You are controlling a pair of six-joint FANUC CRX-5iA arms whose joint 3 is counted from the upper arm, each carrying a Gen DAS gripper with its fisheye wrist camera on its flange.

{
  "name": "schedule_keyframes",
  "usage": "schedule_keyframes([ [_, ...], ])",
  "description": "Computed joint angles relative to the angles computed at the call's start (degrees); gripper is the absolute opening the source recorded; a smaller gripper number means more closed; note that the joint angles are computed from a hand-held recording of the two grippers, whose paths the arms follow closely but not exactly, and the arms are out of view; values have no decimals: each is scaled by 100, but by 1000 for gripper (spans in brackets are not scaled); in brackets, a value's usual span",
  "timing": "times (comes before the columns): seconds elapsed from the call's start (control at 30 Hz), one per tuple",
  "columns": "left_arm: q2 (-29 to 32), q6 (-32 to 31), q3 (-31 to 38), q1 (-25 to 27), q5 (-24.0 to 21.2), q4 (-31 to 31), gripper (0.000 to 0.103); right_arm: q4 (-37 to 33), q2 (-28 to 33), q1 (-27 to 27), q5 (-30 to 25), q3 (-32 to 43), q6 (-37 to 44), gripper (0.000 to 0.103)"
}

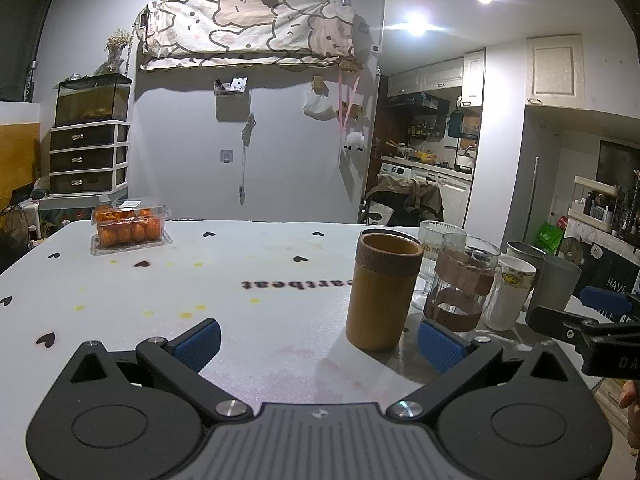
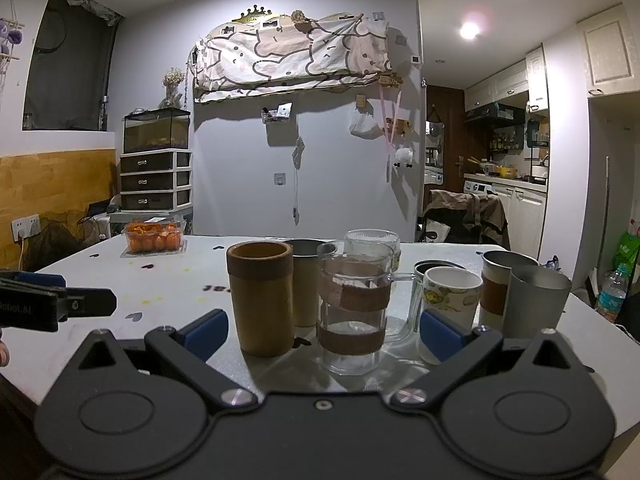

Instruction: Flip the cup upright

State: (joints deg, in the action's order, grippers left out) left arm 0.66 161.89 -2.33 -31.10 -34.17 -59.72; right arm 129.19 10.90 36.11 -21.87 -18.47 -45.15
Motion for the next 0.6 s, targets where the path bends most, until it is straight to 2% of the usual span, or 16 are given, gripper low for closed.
schedule_keyframes([
  [0.6, 12, 23, 5, -13, 5, -15, 103, -20, -6, -21, 50, 28, 34, 103],
])
